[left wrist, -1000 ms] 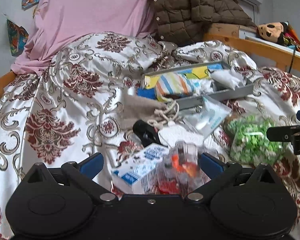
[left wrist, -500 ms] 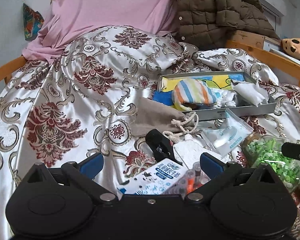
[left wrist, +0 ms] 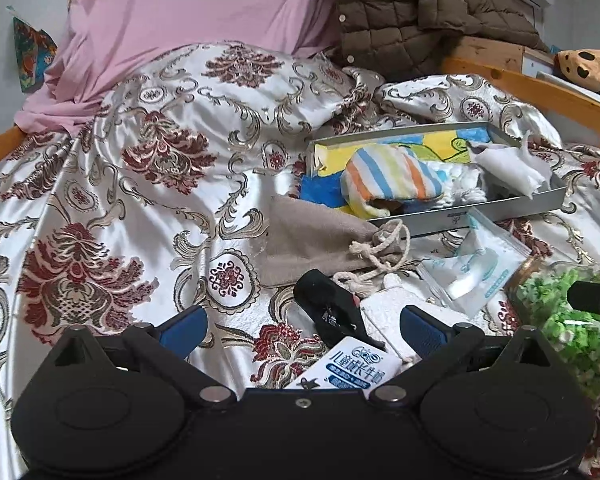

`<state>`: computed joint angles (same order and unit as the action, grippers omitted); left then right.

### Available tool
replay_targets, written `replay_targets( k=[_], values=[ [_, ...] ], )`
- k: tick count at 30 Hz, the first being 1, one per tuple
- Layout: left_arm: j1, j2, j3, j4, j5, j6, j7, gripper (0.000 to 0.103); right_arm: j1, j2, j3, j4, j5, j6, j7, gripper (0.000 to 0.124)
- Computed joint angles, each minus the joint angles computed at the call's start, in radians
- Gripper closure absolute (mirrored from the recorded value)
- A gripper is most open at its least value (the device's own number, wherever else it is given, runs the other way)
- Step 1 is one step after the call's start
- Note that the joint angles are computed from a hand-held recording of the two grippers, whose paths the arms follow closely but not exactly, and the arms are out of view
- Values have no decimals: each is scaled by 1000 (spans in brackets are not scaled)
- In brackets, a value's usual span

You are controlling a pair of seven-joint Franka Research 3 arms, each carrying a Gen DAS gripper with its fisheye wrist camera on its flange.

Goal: Organize soft objects
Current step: 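Move left tool toward the black item while right tool approaches the white-blue wipes packet, then close left tool on the black item while right tool grasps the wipes packet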

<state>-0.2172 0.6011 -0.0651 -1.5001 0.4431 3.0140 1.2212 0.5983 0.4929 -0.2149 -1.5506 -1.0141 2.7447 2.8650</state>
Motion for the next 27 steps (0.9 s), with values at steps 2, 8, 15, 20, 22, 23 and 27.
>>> replay_targets(
  k=[2, 8, 15, 20, 22, 23, 27],
  values=[
    [46, 42, -71, 62, -37, -55, 73, 1, -18, 26, 11, 32, 27, 13, -44, 21],
    [48, 144, -101, 229, -129, -184, 128, 1, -69, 128, 44, 167, 217, -4, -297, 21],
    [30, 231, -100, 367, -188, -248, 156, 1, -95, 245, 42, 324, 410, -21, -453, 21],
    [20, 275, -90, 435, -209, -268, 150, 1, -94, 320, 33, 434, 522, -60, -535, 22],
    [19, 289, -89, 456, -216, -276, 147, 1, -95, 348, 32, 479, 566, -77, -569, 22],
    [19, 294, -89, 463, -220, -279, 144, 1, -92, 356, 23, 491, 581, -74, -576, 21],
    [21, 305, -90, 480, -233, -295, 136, 1, -106, 413, 34, 590, 666, -120, -640, 21]
  ],
)
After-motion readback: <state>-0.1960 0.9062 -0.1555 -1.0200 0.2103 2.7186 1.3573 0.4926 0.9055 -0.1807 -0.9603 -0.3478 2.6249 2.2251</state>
